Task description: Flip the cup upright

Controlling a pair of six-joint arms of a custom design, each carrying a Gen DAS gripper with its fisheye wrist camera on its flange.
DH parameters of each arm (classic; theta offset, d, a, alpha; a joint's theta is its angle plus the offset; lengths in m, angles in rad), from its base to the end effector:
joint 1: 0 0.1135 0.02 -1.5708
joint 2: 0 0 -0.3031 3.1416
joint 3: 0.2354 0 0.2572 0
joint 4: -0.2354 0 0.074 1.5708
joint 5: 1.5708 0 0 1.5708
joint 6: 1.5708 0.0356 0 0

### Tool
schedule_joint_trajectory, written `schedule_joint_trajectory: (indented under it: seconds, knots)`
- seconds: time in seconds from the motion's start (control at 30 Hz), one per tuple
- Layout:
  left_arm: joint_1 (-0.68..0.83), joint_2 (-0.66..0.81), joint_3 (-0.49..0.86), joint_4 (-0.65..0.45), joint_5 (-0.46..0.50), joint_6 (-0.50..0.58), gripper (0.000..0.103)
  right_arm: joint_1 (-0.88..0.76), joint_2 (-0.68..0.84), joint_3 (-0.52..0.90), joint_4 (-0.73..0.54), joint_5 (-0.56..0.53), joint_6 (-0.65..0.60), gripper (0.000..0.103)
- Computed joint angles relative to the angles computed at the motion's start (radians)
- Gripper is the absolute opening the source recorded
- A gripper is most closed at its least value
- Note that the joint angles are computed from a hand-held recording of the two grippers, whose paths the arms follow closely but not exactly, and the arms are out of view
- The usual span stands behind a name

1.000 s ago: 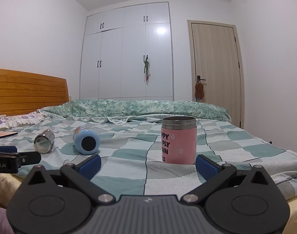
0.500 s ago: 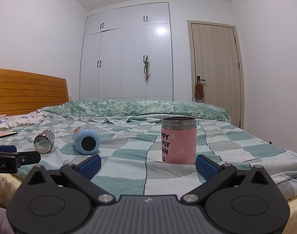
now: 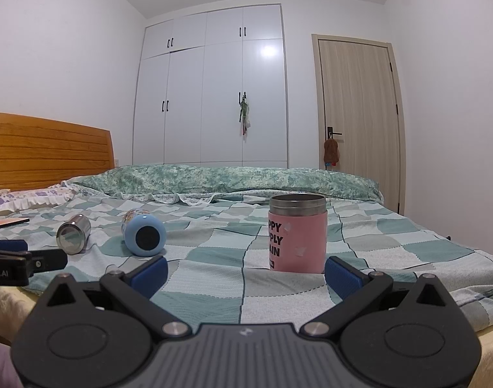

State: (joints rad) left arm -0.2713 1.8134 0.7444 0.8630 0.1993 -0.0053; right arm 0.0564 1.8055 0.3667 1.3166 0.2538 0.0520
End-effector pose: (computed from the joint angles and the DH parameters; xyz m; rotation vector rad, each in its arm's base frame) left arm 0.3568 -0.1066 0.1950 0.3799 1.7473 -0.3762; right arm 0.2906 0.0075 0.1550 0.1860 1.6806 -0.1335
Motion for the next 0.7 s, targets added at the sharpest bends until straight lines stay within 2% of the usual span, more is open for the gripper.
schedule_joint_trajectory:
  seconds: [0.7]
  knots:
    - [0.005,0.003,-0.009,0.023,0.013,0.002,0.103,0.000,0.000,0.000,-0.002,-0.001,-0.002,0.103]
